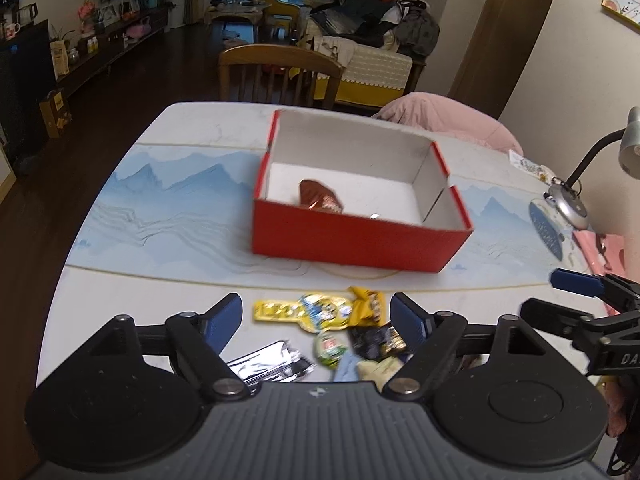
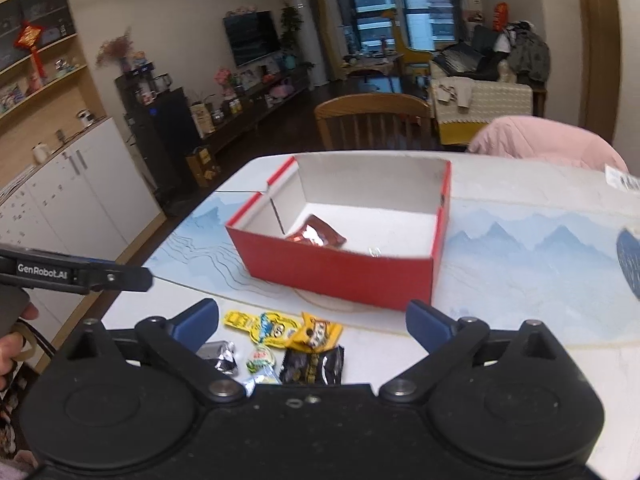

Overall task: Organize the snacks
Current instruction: 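Move both tools back toward the remaining snacks, then grasp the silver bar with the left tool while the right tool grasps the chocolate pyramid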

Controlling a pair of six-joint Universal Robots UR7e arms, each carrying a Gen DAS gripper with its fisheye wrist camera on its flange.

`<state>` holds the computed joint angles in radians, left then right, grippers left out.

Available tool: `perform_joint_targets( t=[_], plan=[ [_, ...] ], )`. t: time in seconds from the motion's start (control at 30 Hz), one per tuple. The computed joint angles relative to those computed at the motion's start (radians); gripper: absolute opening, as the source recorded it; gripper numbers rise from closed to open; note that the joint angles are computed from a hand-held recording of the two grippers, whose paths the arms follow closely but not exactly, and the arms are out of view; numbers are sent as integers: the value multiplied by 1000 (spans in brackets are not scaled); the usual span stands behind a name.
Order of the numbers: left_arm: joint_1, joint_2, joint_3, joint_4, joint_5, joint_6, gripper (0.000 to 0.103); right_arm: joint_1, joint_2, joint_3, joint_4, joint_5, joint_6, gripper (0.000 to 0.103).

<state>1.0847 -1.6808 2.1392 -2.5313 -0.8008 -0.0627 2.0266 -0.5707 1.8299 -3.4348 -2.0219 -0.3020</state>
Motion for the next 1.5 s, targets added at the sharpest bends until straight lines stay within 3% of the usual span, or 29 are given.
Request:
perform_joint_targets(
  t=[0.2, 0.43, 0.6, 0.73, 1.07, 1.5],
  plan=[
    [70, -8, 34, -14, -29, 117, 81, -12, 51, 58, -80, -92, 102, 101],
    [180, 25, -25, 76, -152, 233, 81, -36, 115, 43, -98, -230, 151, 98],
    [242, 79, -91, 184, -192, 369, 81, -71, 130, 37, -83, -233, 166, 91],
    [291, 128, -164, 297, -242, 396, 81, -79, 136, 23, -41, -240, 187, 87],
    [326, 229, -231, 345, -207, 470, 81, -91, 157, -2, -17, -266, 215, 77],
    [335, 287, -237, 286, -152, 498, 81, -119, 163, -12, -24, -266, 224, 60]
  ],
)
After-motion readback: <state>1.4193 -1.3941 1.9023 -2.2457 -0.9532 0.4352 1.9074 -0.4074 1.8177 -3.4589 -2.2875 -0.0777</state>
